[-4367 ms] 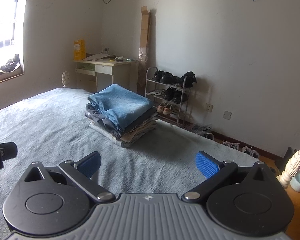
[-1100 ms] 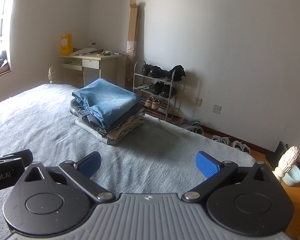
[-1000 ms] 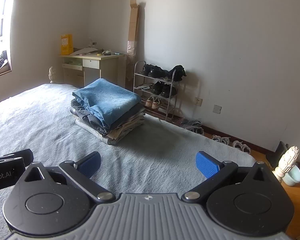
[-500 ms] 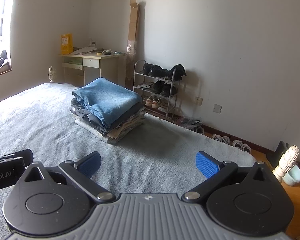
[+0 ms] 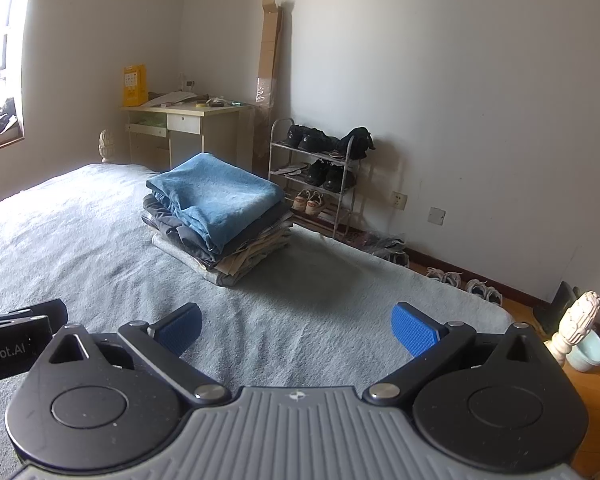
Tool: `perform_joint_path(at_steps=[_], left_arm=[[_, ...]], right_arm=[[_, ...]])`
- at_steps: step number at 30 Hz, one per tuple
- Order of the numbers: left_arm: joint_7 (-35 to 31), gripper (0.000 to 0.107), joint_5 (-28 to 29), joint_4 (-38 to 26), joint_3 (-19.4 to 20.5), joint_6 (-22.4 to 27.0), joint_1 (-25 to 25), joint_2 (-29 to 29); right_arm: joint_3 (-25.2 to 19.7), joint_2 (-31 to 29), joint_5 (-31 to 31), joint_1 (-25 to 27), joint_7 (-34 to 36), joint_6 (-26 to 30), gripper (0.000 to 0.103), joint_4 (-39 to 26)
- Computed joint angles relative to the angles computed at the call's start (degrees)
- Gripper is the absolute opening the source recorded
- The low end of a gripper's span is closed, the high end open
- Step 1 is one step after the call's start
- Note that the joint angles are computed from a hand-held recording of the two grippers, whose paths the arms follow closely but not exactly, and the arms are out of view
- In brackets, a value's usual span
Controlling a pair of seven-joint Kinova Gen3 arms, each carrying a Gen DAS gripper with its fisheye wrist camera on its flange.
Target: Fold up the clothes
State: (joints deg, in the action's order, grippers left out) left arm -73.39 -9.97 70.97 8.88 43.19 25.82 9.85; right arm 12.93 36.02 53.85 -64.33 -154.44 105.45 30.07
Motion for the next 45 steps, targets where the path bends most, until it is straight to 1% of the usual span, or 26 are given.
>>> perform_joint_path(at_steps=[13,45], left_arm=[[0.1,0.103,0.2,-0.2,-0.1,0.3,-0.1,0.0],[0.5,0.103,0.1,0.0,0.0,0.3,0.0,-0.1]], right_arm=[[0.2,0.5,-0.6,0.2,0.4,0.3,0.103,-1.1],[-0.2,0.1,-0.6,0.2,-0.3,0.1,0.103,-0.1]])
